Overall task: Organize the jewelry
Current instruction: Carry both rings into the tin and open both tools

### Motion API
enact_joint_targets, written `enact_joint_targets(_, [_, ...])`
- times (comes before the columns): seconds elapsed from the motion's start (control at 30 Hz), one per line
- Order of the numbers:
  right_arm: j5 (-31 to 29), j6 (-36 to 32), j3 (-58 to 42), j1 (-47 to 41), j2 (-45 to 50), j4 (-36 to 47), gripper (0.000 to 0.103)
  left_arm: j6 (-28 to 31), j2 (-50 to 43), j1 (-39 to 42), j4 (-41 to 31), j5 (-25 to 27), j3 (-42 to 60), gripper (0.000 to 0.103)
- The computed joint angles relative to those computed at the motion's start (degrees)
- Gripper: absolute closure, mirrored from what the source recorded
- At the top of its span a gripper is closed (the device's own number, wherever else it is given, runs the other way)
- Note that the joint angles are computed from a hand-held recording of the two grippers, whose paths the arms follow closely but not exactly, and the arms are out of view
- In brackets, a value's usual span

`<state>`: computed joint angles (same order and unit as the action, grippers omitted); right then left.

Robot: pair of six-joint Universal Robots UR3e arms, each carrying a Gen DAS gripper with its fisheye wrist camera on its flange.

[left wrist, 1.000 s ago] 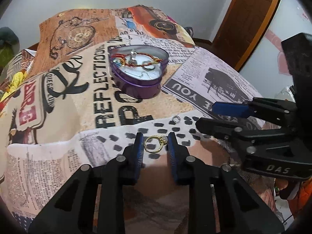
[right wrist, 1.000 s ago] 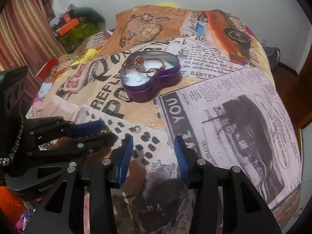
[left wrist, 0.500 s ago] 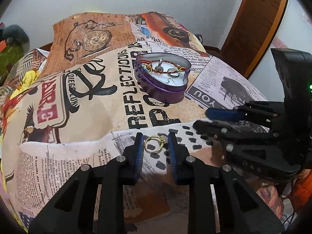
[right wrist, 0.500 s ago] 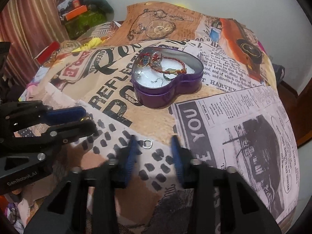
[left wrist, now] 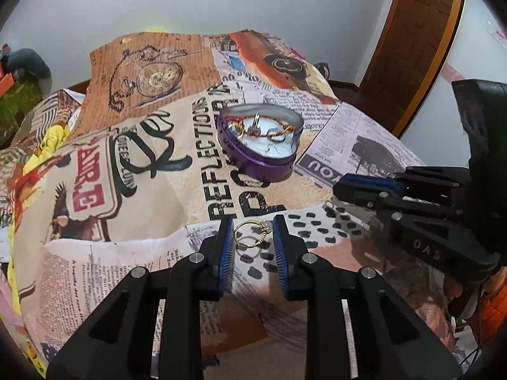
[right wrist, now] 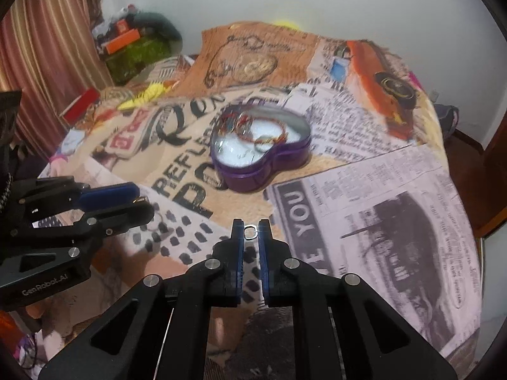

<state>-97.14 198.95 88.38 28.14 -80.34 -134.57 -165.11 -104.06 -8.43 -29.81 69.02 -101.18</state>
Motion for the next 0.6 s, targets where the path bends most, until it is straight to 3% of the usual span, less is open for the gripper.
enact_joint_targets(0.6, [-6.21,-1.37,-5.61,1.79,-3.08,-1.44,0.095,-1.55,1.39,-0.66,-0.54,-0.35,7.22,0.079])
